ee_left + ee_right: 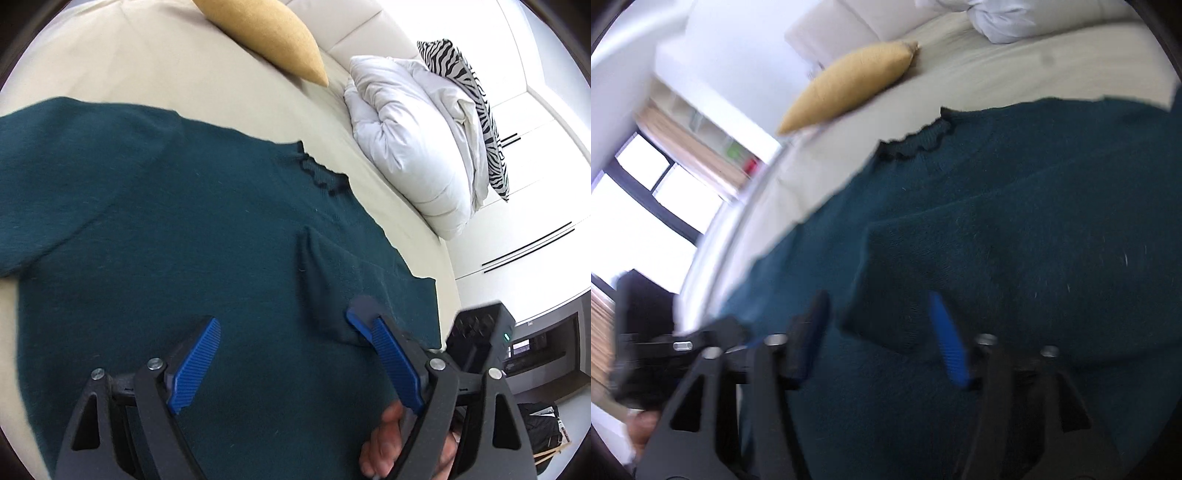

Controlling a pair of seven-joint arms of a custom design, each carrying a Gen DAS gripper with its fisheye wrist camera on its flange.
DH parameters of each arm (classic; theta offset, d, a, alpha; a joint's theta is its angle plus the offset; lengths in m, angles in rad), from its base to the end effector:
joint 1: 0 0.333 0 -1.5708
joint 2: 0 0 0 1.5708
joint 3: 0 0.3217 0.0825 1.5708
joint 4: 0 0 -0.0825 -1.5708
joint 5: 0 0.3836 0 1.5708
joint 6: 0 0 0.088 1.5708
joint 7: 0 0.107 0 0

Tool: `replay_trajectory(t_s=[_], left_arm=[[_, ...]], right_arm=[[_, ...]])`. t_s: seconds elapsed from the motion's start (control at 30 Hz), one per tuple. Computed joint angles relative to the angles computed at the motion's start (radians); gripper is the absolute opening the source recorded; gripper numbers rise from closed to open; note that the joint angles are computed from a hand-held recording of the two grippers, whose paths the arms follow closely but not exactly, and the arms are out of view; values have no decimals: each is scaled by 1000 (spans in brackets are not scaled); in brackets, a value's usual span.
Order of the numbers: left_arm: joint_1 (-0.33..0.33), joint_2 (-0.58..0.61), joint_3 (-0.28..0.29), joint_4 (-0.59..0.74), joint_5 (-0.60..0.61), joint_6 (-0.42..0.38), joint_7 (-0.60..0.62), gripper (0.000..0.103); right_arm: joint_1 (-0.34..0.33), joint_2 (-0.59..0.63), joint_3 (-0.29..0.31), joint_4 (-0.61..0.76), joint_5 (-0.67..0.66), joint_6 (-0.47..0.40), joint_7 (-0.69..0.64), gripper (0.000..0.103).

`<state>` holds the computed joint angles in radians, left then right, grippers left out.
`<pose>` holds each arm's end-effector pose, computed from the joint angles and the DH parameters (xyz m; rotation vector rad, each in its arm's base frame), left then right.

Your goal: Fold small clothes

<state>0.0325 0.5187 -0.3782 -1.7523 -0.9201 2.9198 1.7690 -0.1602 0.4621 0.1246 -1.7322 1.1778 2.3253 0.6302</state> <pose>0.6808 -0.1546 0.3486 2.3181 -1.5143 1.2287 0.6844 -0.0175 0.3445 -1.6174 1.5004 0.2121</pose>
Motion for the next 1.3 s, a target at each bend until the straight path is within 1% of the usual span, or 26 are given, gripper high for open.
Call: replay_trajectory(t_s=[0.03, 0.1, 0.17, 0.2, 0.23, 0.27, 0.33, 0.4, 0.47, 0.5, 0.53, 0.57, 0.6, 0.7, 0.77, 0.83, 0.87, 0.93, 0.97, 1.03, 1.07, 1.1, 1.13, 1.2, 1.27, 1.3], left_arm=[[-12, 17, 10, 23, 17, -9, -16, 86], [-41, 56, 31, 77, 67, -32, -59, 86], [-63, 95, 44, 133, 116, -57, -94, 85], [-78, 117, 54, 168, 151, -76, -111, 80], [-111, 141, 88, 210, 210, -103, -155, 72], [-126, 156, 103, 233, 247, -116, -184, 68], [-167, 210, 146, 322, 340, -177, -266, 51], [-189, 251, 172, 387, 411, -209, -326, 44], [-202, 272, 190, 423, 468, -221, -372, 32], [-207, 277, 200, 433, 494, -227, -395, 15], [-201, 277, 193, 432, 506, -225, -403, 10], [-178, 269, 165, 414, 497, -209, -386, 10], [-166, 262, 153, 398, 494, -196, -378, 9], [-149, 203, 146, 301, 494, -111, -360, 9], [-141, 160, 151, 228, 491, -39, -359, 9], [-130, 137, 153, 186, 489, 9, -355, 9], [-131, 130, 163, 176, 497, 16, -359, 9], [-159, 121, 208, 161, 533, 34, -383, 9], [-169, 127, 224, 168, 552, 32, -394, 9], [-142, 142, 195, 176, 549, 35, -381, 9], [-134, 149, 185, 178, 546, 42, -376, 9], [-131, 156, 184, 185, 547, 44, -375, 9], [-131, 163, 183, 194, 549, 43, -376, 9], [-145, 174, 200, 210, 563, 45, -386, 9], [-141, 177, 196, 216, 571, 48, -381, 9], [-144, 178, 199, 218, 576, 48, -381, 9]], right_arm=[[-31, -16, 9, -20, 51, -16, -29, 69], [-57, -63, 9, -89, 140, -35, -107, 69], [-78, -83, -17, -125, 229, -60, -162, 69], [-83, -103, -30, -163, 287, -57, -198, 69], [-80, -142, -47, -230, 334, -69, -232, 69], [-87, -154, -61, -261, 393, -67, -252, 69], [-91, -134, -88, -259, 447, -103, -219, 68], [-98, -121, -110, -247, 485, -135, -209, 67], [-79, -133, -128, -255, 512, -112, -243, 67], [-72, -134, -135, -254, 508, -108, -247, 67], [-71, -138, -139, -261, 504, -107, -251, 67], [-68, -138, -143, -262, 504, -104, -253, 67], [-65, -139, -146, -264, 504, -102, -256, 67], [-66, -147, -154, -271, 506, -106, -254, 67], [-58, -147, -155, -269, 511, -93, -254, 67], [-39, -137, -153, -252, 512, -67, -246, 67], [-35, -147, -155, -254, 497, -57, -238, 69], [-27, -180, -161, -259, 462, -22, -233, 69], [-17, -204, -168, -260, 444, 17, -238, 69], [-4, -237, -178, -250, 434, 106, -258, 69], [3, -237, -184, -227, 402, 156, -243, 69], [11, -221, -191, -192, 337, 198, -198, 69], [18, -186, -201, -137, 217, 233, -100, 69], [12, -109, -208, -35, 38, 251, 58, 67], [1, -17, -221, 89, -99, 215, 186, 67], [-7, 31, -225, 155, -152, 170, 243, 67]])
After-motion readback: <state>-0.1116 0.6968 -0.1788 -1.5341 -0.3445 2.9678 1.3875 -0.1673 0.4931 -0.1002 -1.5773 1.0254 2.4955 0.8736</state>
